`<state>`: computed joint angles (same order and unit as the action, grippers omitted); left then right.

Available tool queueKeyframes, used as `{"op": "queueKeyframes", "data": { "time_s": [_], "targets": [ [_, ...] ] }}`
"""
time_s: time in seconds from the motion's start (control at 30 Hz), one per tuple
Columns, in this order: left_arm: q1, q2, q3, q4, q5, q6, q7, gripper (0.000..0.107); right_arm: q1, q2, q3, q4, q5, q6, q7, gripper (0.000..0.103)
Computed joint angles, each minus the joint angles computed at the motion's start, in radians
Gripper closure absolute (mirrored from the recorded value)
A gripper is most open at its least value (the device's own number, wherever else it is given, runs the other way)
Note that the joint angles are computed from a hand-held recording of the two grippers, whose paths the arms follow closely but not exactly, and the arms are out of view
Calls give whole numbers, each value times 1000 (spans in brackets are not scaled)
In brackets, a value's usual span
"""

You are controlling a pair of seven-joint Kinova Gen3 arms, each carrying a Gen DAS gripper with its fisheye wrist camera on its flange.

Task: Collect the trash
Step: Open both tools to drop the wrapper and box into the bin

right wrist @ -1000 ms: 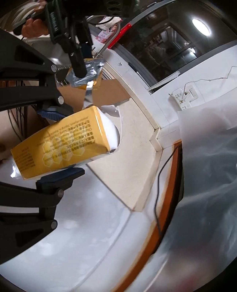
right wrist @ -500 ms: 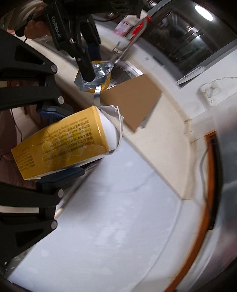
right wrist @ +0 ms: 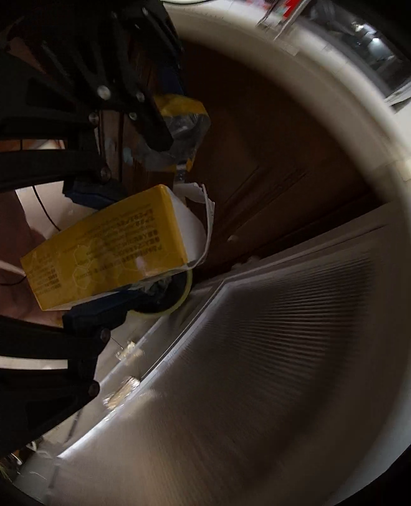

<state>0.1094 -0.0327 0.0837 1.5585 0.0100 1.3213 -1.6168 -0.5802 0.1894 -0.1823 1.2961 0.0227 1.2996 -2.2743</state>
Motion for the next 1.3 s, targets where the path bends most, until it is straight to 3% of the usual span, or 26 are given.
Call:
{"op": "queueKeyframes", "data": {
  "time_s": [0.17, 0.27, 0.4, 0.5, 0.57, 0.67, 0.73, 0.87, 1.3],
  "targets": [
    [18, 72, 8, 175, -38, -203, 65, 63, 44, 60, 4, 180, -40, -203, 72, 55],
    [11, 116, -4, 247, -13, -317, 62, 62, 69, 99, 6, 267, -73, -325, 124, 55],
    [17, 172, -7, 300, -27, -420, 66, 57, 117, 142, -4, 378, -161, -486, 203, 54],
    [9, 215, -9, 315, -17, -448, 43, 47, 155, 181, -19, 422, -226, -555, 275, 53],
    [0, 234, -11, 321, -5, -454, 23, 41, 171, 204, -26, 431, -257, -572, 311, 49],
    [-6, 250, -20, 337, -6, -478, 13, 28, 167, 210, -13, 441, -264, -586, 318, 33],
    [-7, 250, -23, 348, -9, -492, 16, 26, 161, 221, -3, 424, -257, -579, 313, 21],
    [-1, 242, -29, 366, -35, -512, 37, 15, 150, 225, 4, 415, -241, -579, 315, 20],
    [2, 198, -23, 364, -48, -489, 56, 14, 131, 223, 0, 401, -227, -551, 296, 20]
  ]
}}
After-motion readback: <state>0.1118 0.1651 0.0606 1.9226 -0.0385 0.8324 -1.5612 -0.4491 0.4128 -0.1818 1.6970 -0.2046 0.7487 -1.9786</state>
